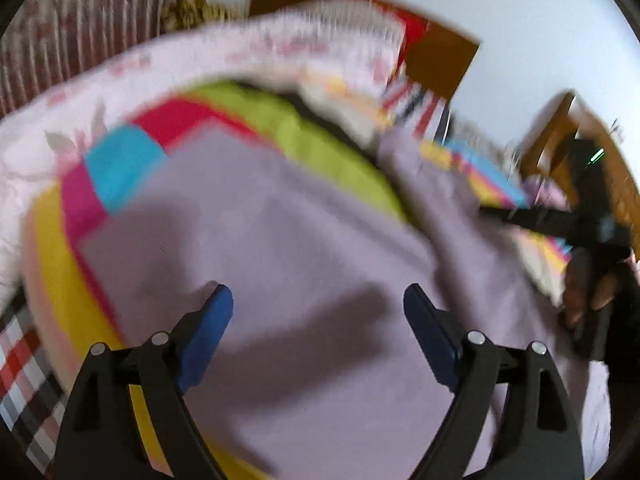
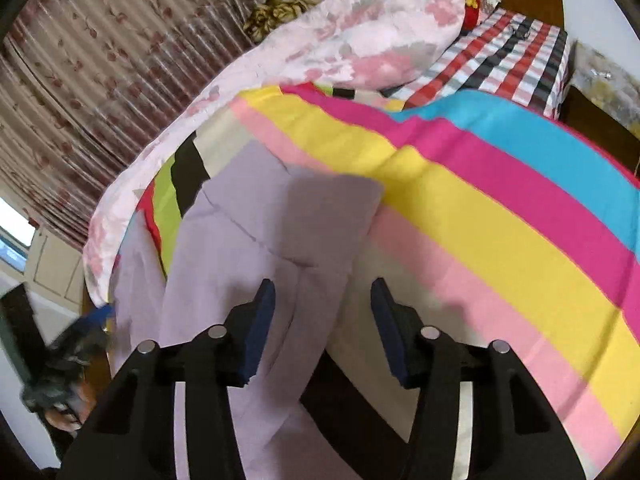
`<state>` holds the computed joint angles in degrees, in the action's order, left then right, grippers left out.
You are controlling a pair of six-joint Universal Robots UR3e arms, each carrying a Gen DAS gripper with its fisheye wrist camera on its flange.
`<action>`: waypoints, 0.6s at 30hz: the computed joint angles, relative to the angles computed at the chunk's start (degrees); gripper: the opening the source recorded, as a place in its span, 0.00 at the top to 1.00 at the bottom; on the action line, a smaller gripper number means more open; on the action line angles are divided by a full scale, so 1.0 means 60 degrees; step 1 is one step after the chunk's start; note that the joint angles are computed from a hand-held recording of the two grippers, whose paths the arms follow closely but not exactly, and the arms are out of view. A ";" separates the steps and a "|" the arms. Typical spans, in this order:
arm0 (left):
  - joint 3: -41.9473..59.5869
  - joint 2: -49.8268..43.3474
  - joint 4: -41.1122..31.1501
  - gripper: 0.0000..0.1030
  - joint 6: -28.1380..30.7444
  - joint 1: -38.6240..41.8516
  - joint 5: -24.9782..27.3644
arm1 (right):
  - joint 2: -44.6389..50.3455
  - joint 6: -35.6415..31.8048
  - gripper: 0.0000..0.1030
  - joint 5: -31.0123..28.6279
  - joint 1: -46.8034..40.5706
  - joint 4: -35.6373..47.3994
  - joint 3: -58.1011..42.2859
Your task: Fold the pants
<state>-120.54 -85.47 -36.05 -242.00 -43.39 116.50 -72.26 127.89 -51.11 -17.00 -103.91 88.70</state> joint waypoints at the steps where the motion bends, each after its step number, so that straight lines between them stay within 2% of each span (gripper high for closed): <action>1: 0.0008 -0.0149 0.0087 0.11 0.0137 0.0006 0.0031 | 0.0089 -0.0102 0.73 -0.0133 0.0163 0.0242 -0.0197; 4: 0.0201 -0.0010 -0.0283 0.08 0.0100 -0.0130 0.0084 | -0.0626 -0.0471 0.90 -0.0293 0.0339 -0.0324 0.0379; 6: -0.0433 0.0669 0.0151 0.08 -0.0310 -0.0197 0.0193 | -0.1369 -0.0749 0.91 0.0136 0.0204 -0.0120 0.0632; 9: -0.1320 0.1964 0.0289 0.08 -0.1697 -0.0669 0.1021 | -0.2801 -0.1704 0.91 0.1084 0.0224 0.1459 0.0676; 12: -0.2716 0.3298 0.0823 0.09 -0.3729 -0.1257 0.1894 | -0.4090 -0.2568 0.91 0.1477 0.1166 0.2701 0.0714; 13: -0.3059 0.3609 0.0628 0.09 -0.4950 -0.1747 0.2433 | -0.4391 -0.2524 0.91 0.1436 0.1695 0.2701 0.0829; 14: -0.3255 0.3814 0.0204 0.09 -0.6134 -0.2247 0.2895 | -0.4468 -0.2357 0.86 0.1324 0.2150 0.2588 0.0838; 15: -0.3362 0.4004 -0.0173 0.09 -0.6831 -0.2522 0.3106 | -0.4395 -0.2123 0.83 0.1077 0.2825 0.2413 0.0789; 16: -0.3491 0.4233 -0.0722 0.09 -0.7736 -0.2855 0.3278 | -0.4031 -0.2158 0.57 0.0822 0.3392 0.2671 0.0399; 17: -0.3620 0.4522 -0.1144 0.09 -0.8190 -0.3020 0.3303 | -0.3929 -0.2094 0.23 0.0809 0.3594 0.2541 0.0398; 18: -0.3660 0.4695 -0.1496 0.09 -0.8448 -0.3139 0.3289 | -0.4065 -0.1945 0.18 0.1040 0.3558 0.1953 0.0796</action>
<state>-142.50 -57.30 -45.02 -292.69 -62.22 136.24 -96.65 116.22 -44.88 4.35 -92.19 93.48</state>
